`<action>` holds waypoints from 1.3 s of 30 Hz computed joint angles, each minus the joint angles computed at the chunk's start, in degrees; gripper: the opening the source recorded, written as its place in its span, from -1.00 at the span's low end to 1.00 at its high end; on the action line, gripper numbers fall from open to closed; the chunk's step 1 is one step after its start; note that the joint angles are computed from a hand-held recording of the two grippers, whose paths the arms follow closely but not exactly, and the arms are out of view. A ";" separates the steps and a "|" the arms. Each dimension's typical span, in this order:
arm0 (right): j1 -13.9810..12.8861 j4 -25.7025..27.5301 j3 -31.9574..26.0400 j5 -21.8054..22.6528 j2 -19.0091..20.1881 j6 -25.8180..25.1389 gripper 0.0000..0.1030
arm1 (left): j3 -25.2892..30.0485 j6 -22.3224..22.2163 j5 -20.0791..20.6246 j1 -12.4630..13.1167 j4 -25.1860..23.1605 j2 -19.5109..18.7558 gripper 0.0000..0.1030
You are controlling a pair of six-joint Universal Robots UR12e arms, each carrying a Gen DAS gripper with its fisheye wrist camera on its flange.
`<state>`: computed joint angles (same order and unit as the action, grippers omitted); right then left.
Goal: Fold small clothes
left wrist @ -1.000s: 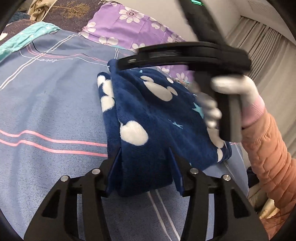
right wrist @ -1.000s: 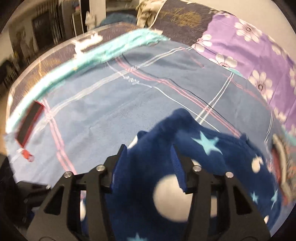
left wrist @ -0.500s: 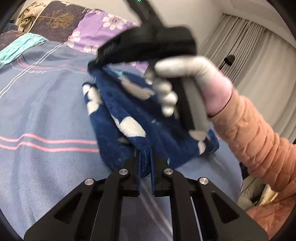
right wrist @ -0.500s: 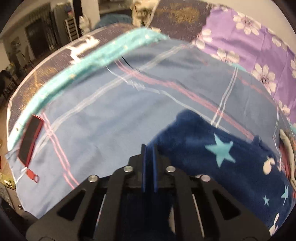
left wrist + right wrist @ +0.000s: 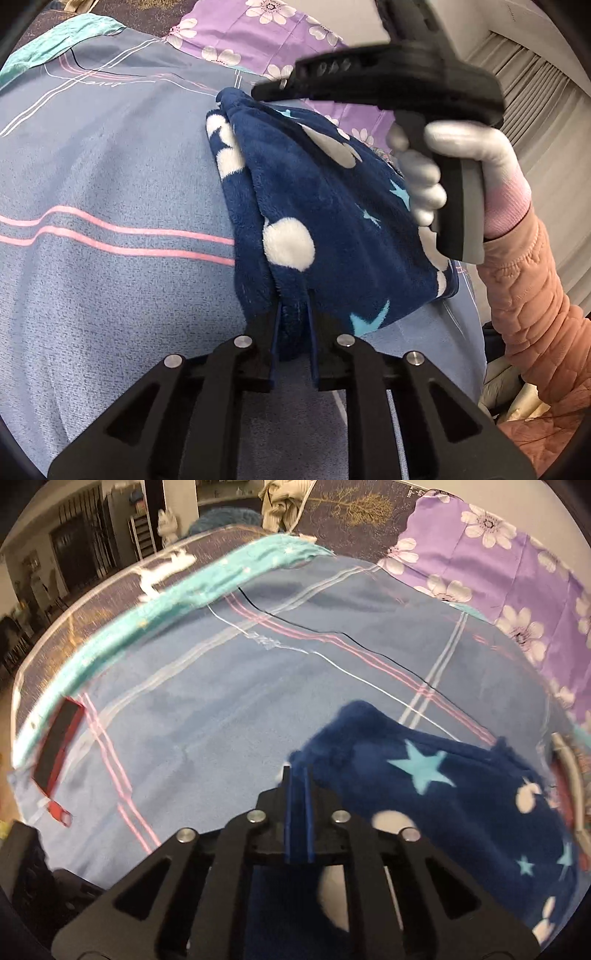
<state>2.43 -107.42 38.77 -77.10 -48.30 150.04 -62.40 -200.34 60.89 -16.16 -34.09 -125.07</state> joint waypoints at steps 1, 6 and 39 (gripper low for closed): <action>0.24 2.58 -1.49 -1.13 1.35 0.16 -0.83 | 0.14 0.25 0.41 -0.09 -0.37 0.01 -0.70; -0.55 3.03 -4.02 4.51 3.95 3.24 -0.94 | 1.07 3.02 5.42 -0.94 -2.63 0.08 -0.69; -9.76 -36.78 41.43 -3.31 -21.38 22.63 0.30 | 10.22 17.38 18.49 -5.09 -4.95 -4.46 0.18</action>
<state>-7.32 -144.20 80.20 -80.41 -69.68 172.68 -52.18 -182.96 79.38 -21.25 -39.04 -129.53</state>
